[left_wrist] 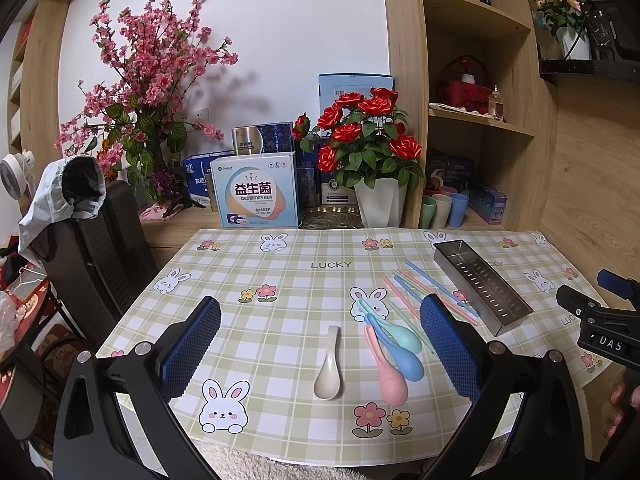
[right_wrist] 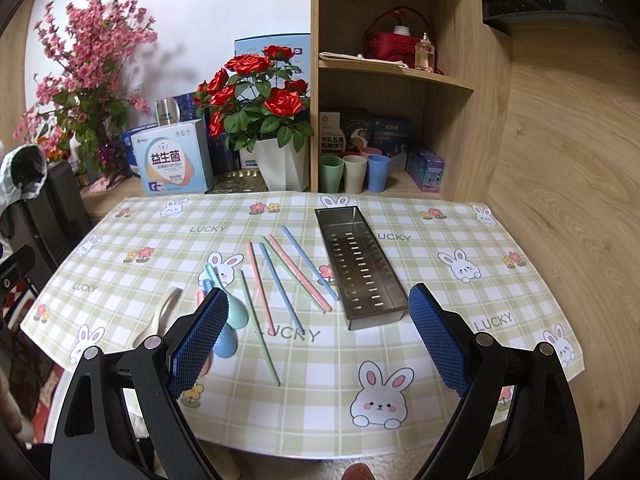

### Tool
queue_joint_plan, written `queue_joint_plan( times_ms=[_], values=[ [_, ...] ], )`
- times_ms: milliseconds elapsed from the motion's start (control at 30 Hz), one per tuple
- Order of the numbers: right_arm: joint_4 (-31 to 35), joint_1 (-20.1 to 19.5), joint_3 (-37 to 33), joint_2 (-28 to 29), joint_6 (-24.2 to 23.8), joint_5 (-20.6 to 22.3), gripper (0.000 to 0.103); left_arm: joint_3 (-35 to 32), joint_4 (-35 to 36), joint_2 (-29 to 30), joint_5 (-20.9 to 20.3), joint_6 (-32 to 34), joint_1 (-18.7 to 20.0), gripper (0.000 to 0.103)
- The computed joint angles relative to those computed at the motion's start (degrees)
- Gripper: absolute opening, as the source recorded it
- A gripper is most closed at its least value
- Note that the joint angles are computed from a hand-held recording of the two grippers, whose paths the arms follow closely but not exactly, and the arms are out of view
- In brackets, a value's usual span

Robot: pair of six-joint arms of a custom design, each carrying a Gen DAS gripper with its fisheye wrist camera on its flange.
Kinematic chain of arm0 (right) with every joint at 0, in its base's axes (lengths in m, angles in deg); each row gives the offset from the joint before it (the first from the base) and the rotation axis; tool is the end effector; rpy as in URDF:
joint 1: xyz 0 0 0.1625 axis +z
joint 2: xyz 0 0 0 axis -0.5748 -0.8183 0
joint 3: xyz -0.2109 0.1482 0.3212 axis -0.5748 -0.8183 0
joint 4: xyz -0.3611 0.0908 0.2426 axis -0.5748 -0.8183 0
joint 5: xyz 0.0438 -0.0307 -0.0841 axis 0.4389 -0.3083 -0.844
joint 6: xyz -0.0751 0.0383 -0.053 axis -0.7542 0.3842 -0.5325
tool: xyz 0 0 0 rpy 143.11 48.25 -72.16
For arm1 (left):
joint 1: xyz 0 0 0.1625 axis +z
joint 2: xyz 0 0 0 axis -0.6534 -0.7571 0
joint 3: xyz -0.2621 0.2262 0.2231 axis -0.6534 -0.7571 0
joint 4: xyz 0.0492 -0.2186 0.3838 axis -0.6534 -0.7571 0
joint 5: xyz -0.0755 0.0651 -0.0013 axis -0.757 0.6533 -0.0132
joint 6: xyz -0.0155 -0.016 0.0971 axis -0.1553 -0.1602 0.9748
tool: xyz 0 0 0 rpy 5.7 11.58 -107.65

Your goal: Organize utensils

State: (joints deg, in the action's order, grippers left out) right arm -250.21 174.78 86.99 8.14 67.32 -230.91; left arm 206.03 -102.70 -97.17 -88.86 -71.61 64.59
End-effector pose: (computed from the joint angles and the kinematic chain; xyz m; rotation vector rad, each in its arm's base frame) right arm 0.5074 -0.3662 0.0849 0.5844 -2.1678 1.1110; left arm -0.1387 -0.3135 0.4924 0.3903 1.9440 -1.2975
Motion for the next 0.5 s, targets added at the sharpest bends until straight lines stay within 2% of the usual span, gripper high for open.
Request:
queue_joint_plan(
  times_ms=[333, 400, 500],
  values=[
    [0.1, 0.0, 0.0, 0.0, 0.1, 0.0, 0.089, 0.3, -1.5, -0.2, -0.1, 1.4, 0.1, 0.098],
    [0.3, 0.0, 0.0, -0.1, 0.2, 0.0, 0.089, -0.4, 1.4, 0.3, 0.1, -1.0, 0.2, 0.098],
    [0.2, 0.0, 0.0, 0.0, 0.2, -0.1, 0.089, -0.5, 1.5, 0.4, -0.3, -1.3, 0.5, 0.098]
  ],
)
